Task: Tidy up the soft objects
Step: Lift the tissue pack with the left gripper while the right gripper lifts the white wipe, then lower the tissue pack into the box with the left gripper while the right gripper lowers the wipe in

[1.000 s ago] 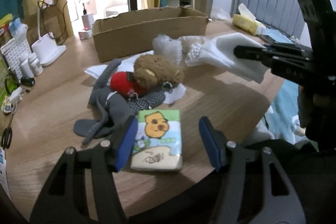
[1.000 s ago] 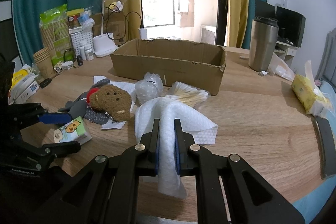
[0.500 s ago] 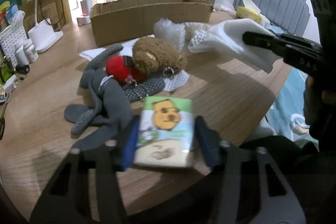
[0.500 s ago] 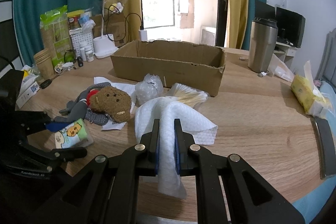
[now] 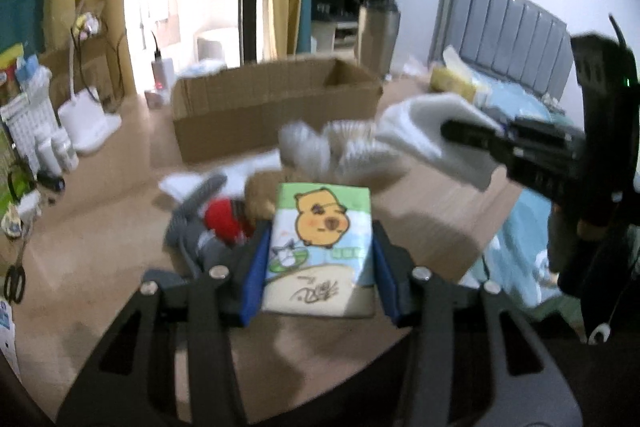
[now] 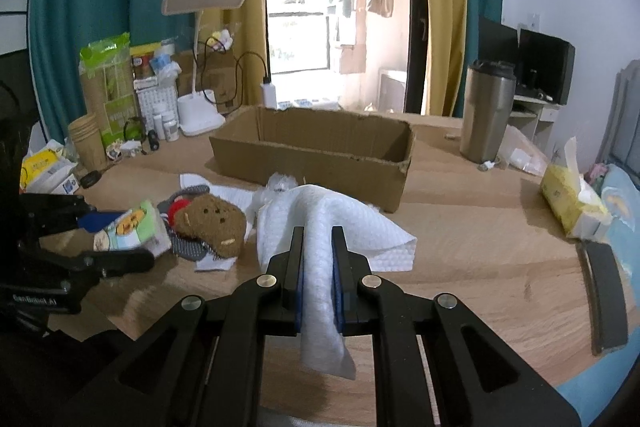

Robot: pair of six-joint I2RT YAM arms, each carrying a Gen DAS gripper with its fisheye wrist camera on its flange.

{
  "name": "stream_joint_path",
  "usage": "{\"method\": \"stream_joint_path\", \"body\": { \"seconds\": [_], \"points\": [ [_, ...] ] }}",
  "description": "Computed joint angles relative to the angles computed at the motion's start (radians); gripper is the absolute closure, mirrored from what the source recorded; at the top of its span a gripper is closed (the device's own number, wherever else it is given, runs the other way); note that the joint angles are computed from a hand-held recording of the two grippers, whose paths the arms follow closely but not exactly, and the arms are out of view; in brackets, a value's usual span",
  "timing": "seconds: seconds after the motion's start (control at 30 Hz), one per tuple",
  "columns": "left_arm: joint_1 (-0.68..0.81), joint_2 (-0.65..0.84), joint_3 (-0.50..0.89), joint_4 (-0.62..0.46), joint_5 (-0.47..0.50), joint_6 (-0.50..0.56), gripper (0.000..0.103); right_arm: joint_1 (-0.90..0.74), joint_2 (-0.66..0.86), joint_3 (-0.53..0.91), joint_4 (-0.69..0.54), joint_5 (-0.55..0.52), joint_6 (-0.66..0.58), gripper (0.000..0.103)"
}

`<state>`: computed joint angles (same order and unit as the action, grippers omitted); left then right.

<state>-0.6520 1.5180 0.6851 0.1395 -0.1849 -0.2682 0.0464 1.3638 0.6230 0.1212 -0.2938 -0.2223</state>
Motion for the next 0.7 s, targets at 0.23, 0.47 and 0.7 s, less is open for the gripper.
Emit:
{"method": "stream_joint_path", "body": {
  "seconds": [0.23, 0.47, 0.7],
  "points": [
    [0.042, -0.004, 0.043, 0.010, -0.006, 0.014, 0.055, -0.023, -0.010, 0.010, 0.009, -0.022, -0.009, 0.091],
    [0.125, 0.005, 0.077, 0.042, 0.019, 0.041, 0.055, -0.037, 0.014, 0.046, 0.026, -0.028, -0.017, 0.091],
    [0.222, 0.021, 0.112, 0.073, 0.077, 0.052, 0.055, -0.043, 0.078, 0.116, 0.055, -0.031, -0.019, 0.091]
  ]
}}
